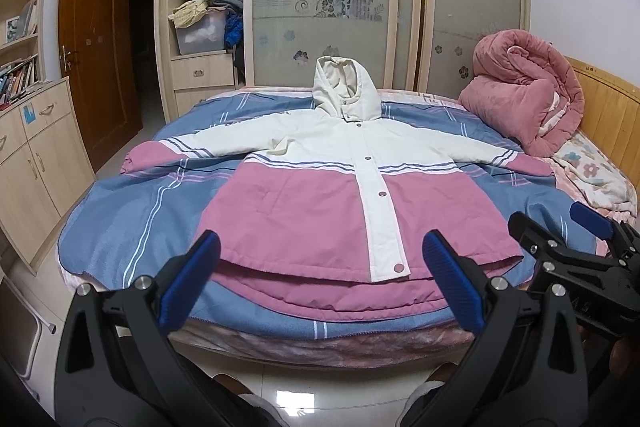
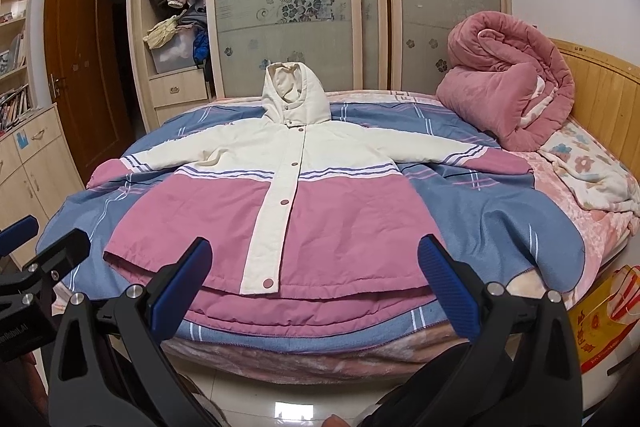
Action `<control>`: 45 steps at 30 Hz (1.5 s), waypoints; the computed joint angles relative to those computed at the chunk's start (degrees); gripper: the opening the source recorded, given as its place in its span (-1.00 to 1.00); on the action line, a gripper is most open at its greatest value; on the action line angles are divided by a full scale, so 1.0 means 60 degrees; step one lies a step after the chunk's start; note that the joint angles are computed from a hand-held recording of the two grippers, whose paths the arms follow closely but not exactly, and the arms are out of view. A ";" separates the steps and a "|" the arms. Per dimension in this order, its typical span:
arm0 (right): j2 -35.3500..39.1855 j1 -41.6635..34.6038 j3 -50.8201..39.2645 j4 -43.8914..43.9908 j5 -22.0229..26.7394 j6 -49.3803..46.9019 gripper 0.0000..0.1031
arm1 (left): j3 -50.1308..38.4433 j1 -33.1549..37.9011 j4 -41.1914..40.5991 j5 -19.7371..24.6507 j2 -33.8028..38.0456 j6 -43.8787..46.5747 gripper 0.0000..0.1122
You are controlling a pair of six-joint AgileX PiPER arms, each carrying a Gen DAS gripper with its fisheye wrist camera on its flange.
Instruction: Fold large clothes
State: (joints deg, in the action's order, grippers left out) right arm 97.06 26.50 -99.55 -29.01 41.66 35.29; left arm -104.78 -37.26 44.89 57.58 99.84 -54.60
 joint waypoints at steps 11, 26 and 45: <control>0.0099 -0.0023 -0.0141 0.0071 0.0026 -0.0113 0.97 | -0.0088 0.0197 -0.0303 -0.0013 0.0136 0.0189 0.79; 0.0101 -0.1868 0.1334 0.3717 -0.3215 -0.3909 0.97 | 0.2276 0.3827 -0.6483 -0.3370 -0.1042 0.2274 0.79; 0.2128 -0.2570 0.1575 1.0617 -0.5013 -1.0925 0.97 | 0.2907 1.0099 -1.8771 -0.2927 0.0132 1.2387 0.79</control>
